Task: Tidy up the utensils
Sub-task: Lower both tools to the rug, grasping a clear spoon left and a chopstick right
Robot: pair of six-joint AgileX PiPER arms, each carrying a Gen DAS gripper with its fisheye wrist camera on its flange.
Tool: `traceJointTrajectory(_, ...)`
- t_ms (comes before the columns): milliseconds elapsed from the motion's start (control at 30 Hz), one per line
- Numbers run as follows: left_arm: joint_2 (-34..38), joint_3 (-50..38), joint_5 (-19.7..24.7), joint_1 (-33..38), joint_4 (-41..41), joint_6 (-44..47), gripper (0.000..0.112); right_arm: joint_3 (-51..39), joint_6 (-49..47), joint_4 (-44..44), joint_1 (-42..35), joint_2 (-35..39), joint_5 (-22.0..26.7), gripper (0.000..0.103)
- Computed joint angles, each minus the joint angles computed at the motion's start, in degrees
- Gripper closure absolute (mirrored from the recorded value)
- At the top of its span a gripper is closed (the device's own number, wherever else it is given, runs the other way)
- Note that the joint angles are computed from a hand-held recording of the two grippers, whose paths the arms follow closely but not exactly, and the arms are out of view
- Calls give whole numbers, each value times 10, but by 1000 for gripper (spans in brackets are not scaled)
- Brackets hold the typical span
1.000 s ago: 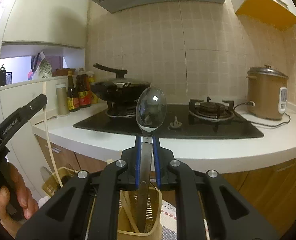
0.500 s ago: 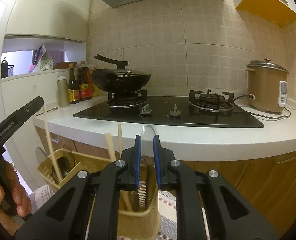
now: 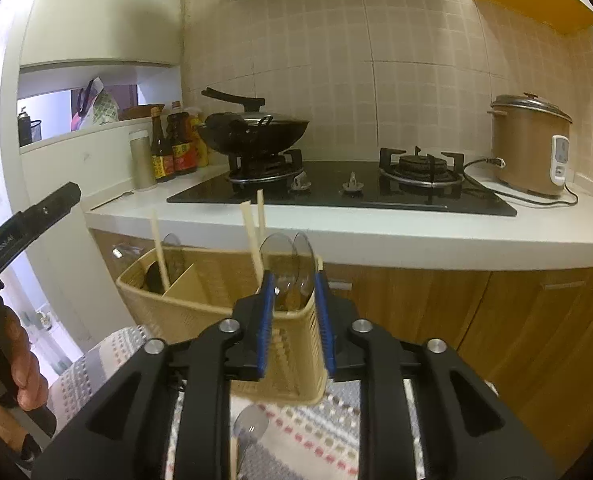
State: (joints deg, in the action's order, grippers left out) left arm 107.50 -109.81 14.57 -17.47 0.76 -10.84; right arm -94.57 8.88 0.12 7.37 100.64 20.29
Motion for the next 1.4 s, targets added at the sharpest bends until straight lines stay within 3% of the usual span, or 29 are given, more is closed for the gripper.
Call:
traceJointTrajectory(133,-38,38,28,-2,-71,88,65,26,-12,15,5,-31,38,62)
traceJointTrajectory(200,-54,55,45,-3,-78,103,65,31,-25,27,7,-38,60,61)
traceJointTrajectory(367,-74,76,91,3,-127,148,65,15,-57,57,12,-34,151,60)
traceJointTrajectory(500,-72,75,132,3,-138,157,65,-24,-76,74,19,0,254,61)
traceJointTrajectory(600,-46,43,199,8,-164,180,65,-43,-91,90,24,29,310,64)
traceJointTrajectory(633,-35,29,224,10,-175,188,65,-51,-91,88,28,41,328,71)
traceJointTrajectory(733,7,-27,307,12,-187,196,66,-60,-89,97,26,61,352,82)
traceJointTrajectory(867,52,-76,379,9,-184,193,71,-80,-108,133,16,89,377,83)
traceJointTrajectory(1100,94,-111,428,13,-202,201,72,-80,-114,139,21,108,382,83)
traceJointTrajectory(1167,111,-138,444,10,-196,194,72,-87,-107,127,25,115,390,96)
traceJointTrajectory(1267,129,-162,464,8,-193,192,72,-80,-100,126,24,113,386,99)
traceJointTrajectory(1400,190,-258,537,-1,-194,174,72,-67,-77,114,9,103,384,100)
